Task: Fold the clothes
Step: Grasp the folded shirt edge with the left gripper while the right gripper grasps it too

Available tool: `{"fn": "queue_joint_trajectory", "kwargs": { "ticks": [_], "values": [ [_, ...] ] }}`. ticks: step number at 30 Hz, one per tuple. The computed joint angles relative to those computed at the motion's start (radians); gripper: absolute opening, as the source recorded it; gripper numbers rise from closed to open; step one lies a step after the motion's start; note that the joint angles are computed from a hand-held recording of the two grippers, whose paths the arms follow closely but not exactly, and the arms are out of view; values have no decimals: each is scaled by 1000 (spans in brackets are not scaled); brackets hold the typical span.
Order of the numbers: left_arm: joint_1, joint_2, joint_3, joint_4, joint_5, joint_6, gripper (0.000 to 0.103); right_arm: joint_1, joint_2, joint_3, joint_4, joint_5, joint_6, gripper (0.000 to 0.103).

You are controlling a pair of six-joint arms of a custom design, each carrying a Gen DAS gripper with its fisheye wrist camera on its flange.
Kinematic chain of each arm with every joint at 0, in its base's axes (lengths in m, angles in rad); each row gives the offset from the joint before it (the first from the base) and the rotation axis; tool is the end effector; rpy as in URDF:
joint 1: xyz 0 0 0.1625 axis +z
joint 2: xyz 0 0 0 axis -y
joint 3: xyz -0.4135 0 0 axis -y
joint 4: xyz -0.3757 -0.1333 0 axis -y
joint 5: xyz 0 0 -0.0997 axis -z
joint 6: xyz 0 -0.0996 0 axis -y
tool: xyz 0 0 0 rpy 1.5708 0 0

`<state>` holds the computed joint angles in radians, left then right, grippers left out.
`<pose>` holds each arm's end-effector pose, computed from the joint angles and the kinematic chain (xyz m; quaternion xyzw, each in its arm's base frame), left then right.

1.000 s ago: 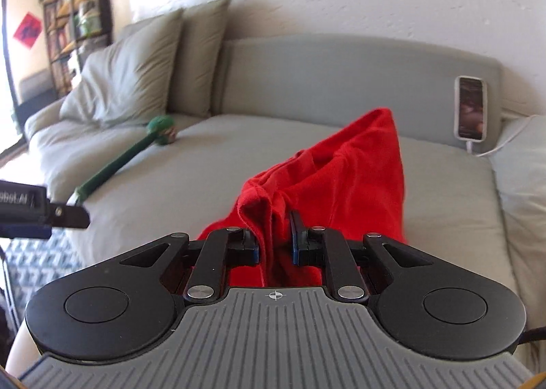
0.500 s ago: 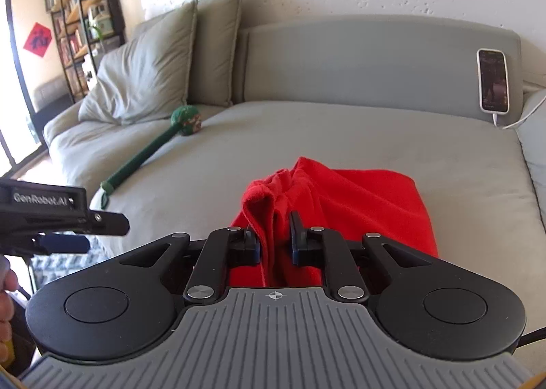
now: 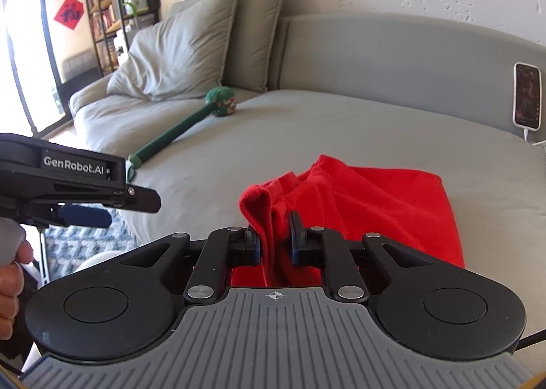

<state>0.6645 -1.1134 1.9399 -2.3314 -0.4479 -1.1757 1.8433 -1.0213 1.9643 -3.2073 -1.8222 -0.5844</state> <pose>-0.2826 -0.5048 0.2075 -0.0962 0.8407 -0.4451 0.2930 0.2593 -0.5245 0.2006 0.3489 -0.8664 0.3148 0.1688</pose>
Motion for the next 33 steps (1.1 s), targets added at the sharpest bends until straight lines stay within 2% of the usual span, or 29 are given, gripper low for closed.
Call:
{"fn": "queue_joint_trajectory", "kwargs": {
  "ticks": [2,4,5,6,7,9,12,13,15,18,20,23,25,26,27,29,30,31,32,33],
  "values": [
    [-4,1,-3,12,6,-4,65,-7,-19,-20,123,10,29,37],
    [-7,1,-7,28,14,-11,65,-28,-60,-12,206,86,50,54],
    [-8,-1,-8,33,18,-14,65,-38,-82,-5,235,123,53,58],
    [-9,-2,-8,33,22,-12,66,-41,-103,3,252,132,52,65],
    [-11,-1,-7,30,24,-8,66,-44,-125,9,270,141,51,77],
    [-14,7,-8,7,24,16,66,-52,-166,24,285,151,67,92],
    [-16,39,-19,-65,2,93,67,-80,-228,44,278,186,154,103],
    [-17,51,-24,-91,-7,123,67,-89,-244,44,278,184,201,103],
    [-17,83,-37,-154,-25,200,69,-96,-261,40,266,133,294,103],
    [-6,153,-71,-291,-84,366,69,-90,-258,36,191,-12,352,103],
    [6,204,-102,-392,-139,494,67,-95,-250,40,131,-69,350,103],
    [30,279,-160,-507,-229,669,61,-107,-246,17,171,-124,392,103],
    [48,324,-204,-537,-260,743,54,-119,-246,9,195,-130,413,103],
    [57,343,-225,-536,-266,765,40,-124,-246,6,197,-137,425,103],
    [66,358,-244,-516,-258,769,29,-130,-247,5,198,-141,436,102],
    [78,372,-273,-445,-235,719,25,-146,-254,10,188,-119,439,88],
    [82,371,-274,-436,-234,702,21,-149,-252,13,173,-116,428,59],
    [84,367,-270,-449,-238,703,21,-149,-247,11,167,-131,423,36],
    [86,363,-265,-462,-243,705,21,-149,-242,9,158,-143,418,25],
    [87,360,-262,-476,-246,714,23,-152,-236,10,141,-145,412,0]
  ]
}}
